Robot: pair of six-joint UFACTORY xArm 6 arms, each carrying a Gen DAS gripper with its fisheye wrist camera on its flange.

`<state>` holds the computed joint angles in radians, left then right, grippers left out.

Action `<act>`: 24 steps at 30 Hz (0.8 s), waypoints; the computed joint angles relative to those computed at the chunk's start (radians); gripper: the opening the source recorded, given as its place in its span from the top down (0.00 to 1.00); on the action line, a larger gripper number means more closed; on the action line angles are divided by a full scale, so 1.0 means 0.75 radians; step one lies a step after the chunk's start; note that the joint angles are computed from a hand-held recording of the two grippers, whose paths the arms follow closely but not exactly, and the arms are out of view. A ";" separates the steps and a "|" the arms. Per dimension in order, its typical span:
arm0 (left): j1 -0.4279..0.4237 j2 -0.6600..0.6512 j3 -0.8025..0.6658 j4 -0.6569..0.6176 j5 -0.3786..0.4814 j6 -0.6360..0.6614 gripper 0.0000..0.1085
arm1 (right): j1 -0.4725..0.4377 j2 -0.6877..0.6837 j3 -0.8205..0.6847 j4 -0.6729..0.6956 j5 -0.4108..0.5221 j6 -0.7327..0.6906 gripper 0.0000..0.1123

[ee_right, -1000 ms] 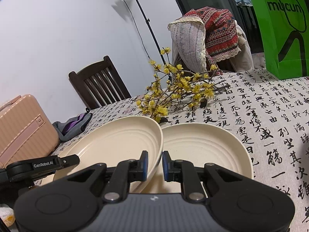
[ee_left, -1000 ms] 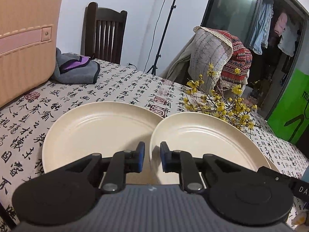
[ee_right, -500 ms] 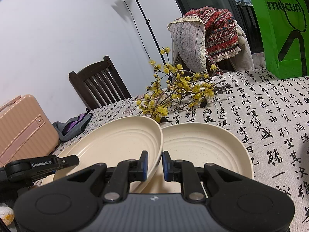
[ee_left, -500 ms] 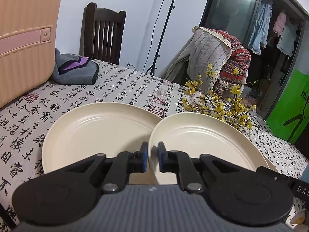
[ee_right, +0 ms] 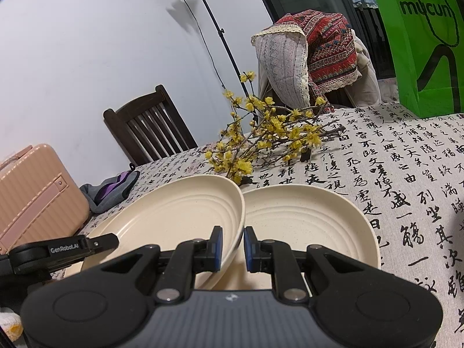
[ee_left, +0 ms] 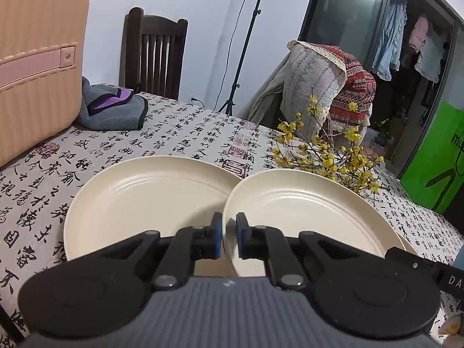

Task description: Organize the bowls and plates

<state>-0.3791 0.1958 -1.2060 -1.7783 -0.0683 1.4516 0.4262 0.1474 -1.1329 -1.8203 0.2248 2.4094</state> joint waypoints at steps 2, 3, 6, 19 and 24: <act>0.000 -0.005 -0.001 -0.025 0.004 0.031 0.90 | 0.001 -0.003 0.003 0.002 0.006 -0.002 0.87; 0.001 -0.006 -0.003 -0.037 0.004 0.045 0.90 | 0.001 -0.005 0.005 0.005 0.008 -0.004 0.87; -0.002 -0.014 -0.003 -0.075 0.005 0.087 0.90 | 0.001 -0.013 0.012 0.011 0.015 -0.003 0.87; -0.004 -0.041 -0.023 -0.259 -0.008 0.290 0.90 | 0.009 -0.044 0.030 -0.017 0.034 0.023 0.86; 0.004 -0.057 -0.038 -0.382 -0.014 0.417 0.90 | 0.016 -0.058 0.035 -0.020 0.038 0.017 0.86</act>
